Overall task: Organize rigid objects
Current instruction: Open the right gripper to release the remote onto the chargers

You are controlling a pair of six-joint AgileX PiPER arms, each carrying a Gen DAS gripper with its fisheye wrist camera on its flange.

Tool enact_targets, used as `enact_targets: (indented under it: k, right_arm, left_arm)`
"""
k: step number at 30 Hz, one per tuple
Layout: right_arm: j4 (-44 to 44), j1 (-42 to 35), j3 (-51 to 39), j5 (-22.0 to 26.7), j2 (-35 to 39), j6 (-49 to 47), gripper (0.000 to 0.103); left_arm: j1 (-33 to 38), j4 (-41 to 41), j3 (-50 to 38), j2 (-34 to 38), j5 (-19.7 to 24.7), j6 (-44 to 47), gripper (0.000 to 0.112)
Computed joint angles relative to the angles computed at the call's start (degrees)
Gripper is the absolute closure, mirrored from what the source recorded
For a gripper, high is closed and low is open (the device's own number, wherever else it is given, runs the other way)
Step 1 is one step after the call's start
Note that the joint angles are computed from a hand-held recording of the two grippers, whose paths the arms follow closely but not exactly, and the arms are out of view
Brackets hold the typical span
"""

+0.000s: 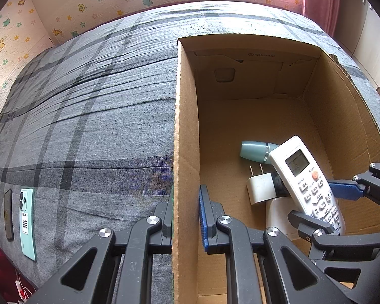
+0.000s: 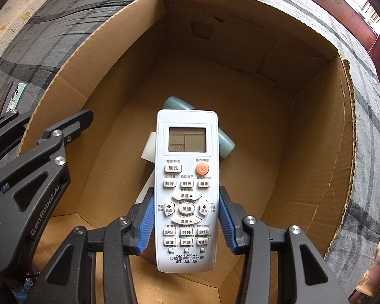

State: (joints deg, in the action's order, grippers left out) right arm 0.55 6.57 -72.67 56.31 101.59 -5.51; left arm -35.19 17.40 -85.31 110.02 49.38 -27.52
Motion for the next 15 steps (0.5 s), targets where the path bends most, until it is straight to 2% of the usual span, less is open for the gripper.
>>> enact_targets:
  k: [12, 14, 15]
  right_arm:
    - [1.99, -1.61, -0.06, -0.85, -1.38, -1.24, 0.051]
    - [2.67, -2.15, -0.48, -0.65, -1.90, -1.86, 0.046]
    - [2.72, -2.34, -0.62, -0.72, -2.28, -2.03, 0.041]
  left_arm:
    - [-0.22, 0.35, -0.20, 0.17, 0.25, -0.21, 0.097]
    - [-0.35, 0.63, -0.41, 0.30, 0.44, -0.40, 0.097]
    - [-0.32, 0.58, -0.40, 0.30, 0.41, -0.40, 0.097]
